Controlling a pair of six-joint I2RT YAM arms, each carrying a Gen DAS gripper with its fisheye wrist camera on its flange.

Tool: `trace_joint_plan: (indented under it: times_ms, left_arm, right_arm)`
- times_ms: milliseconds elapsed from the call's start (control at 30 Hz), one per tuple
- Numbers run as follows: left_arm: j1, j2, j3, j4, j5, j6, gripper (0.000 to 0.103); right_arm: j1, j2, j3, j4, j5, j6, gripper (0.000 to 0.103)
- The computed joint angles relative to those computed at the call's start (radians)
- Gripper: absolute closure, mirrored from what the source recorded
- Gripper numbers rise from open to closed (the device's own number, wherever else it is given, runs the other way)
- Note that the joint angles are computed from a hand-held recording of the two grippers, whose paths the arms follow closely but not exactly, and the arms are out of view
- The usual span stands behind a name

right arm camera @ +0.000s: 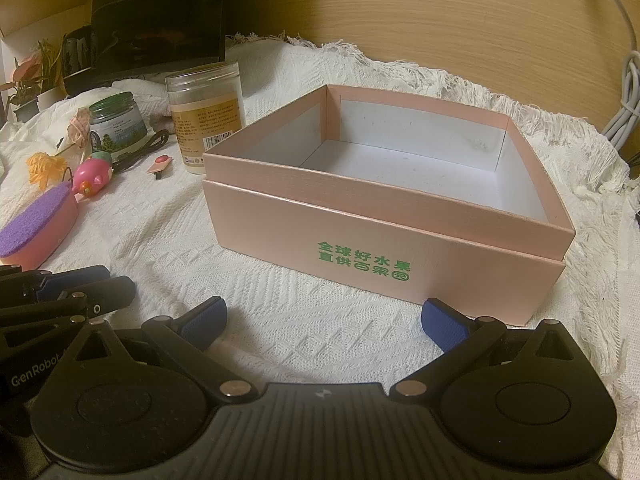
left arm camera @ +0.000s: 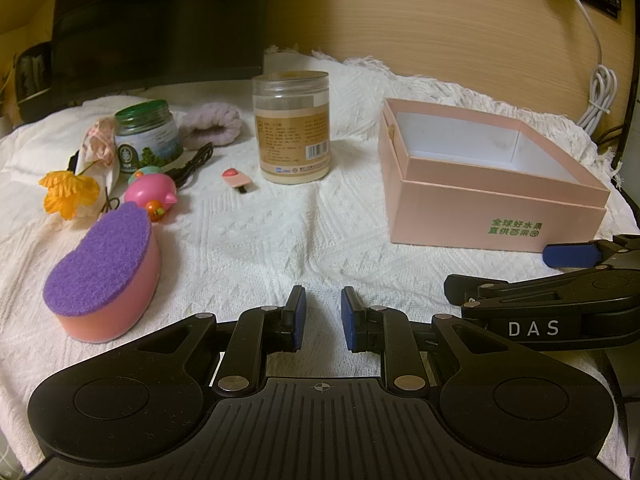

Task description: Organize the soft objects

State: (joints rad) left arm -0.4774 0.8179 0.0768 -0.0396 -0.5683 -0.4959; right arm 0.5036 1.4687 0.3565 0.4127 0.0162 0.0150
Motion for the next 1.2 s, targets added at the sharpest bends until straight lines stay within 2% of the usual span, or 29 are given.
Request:
trace_joint_plan:
  times_ms: [333, 633, 1200]
  left_arm:
    - [0.004, 0.022, 0.006, 0.007, -0.015, 0.024, 0.08]
    - [-0.034, 0.037, 0.015, -0.001, -0.037, -0.014, 0.08]
    - [-0.025, 0.029, 0.01, 0.001, -0.03, -0.008, 0.08]
  right_arm:
    - [0.0, 0.0, 0.0, 0.0, 0.0, 0.0, 0.0]
    - [0.0, 0.0, 0.0, 0.0, 0.0, 0.0, 0.0]
    - [0.001, 0.0, 0.0, 0.0, 0.0, 0.001, 0.0]
